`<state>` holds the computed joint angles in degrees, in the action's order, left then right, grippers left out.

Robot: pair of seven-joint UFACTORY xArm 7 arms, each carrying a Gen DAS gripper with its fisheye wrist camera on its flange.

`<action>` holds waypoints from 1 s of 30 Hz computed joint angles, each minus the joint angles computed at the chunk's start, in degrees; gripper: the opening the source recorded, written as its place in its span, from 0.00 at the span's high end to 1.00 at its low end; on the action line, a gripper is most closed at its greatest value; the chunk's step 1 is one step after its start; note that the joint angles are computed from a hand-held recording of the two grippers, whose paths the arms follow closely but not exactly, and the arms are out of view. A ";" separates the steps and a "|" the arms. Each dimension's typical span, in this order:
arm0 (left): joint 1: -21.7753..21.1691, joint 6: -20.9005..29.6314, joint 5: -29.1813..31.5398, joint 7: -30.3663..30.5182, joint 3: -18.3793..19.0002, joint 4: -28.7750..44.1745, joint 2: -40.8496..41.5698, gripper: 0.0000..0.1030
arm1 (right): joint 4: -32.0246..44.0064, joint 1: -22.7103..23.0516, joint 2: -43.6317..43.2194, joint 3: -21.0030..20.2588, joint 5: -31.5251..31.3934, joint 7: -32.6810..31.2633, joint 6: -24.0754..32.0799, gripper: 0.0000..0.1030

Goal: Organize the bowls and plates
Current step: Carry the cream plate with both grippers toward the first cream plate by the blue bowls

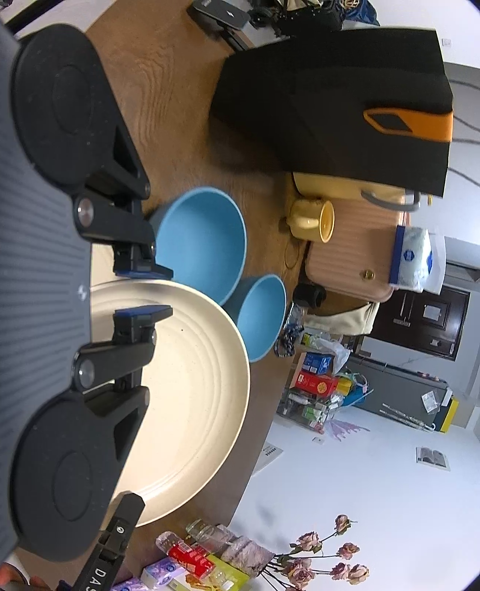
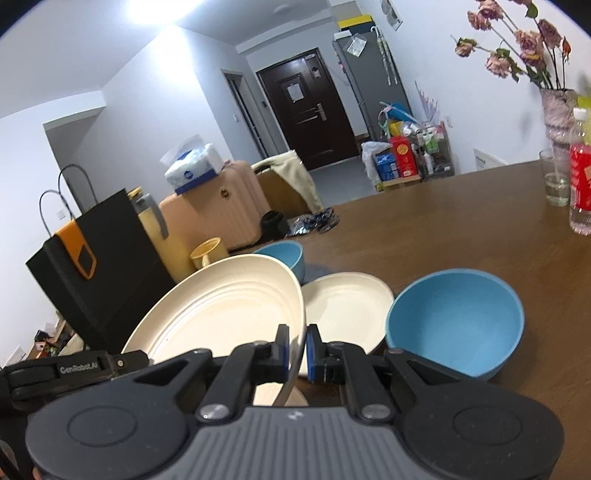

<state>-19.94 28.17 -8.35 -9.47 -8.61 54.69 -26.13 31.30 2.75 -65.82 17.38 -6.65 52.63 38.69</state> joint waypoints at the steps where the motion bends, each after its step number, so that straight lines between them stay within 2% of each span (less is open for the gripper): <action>1: 0.03 -0.14 -0.04 0.11 0.21 -0.91 -0.72 0.86 | -0.41 0.35 -0.14 0.38 0.33 0.44 -0.11 0.92; 15: 0.87 -0.41 -0.07 1.66 1.64 -9.48 -5.73 0.86 | -5.83 4.90 -0.23 4.08 1.31 6.54 -1.89 0.92; 30: 1.83 -0.71 1.41 1.77 1.25 -12.69 -3.73 0.86 | -10.57 7.53 3.37 4.11 -0.21 9.65 -6.70 0.92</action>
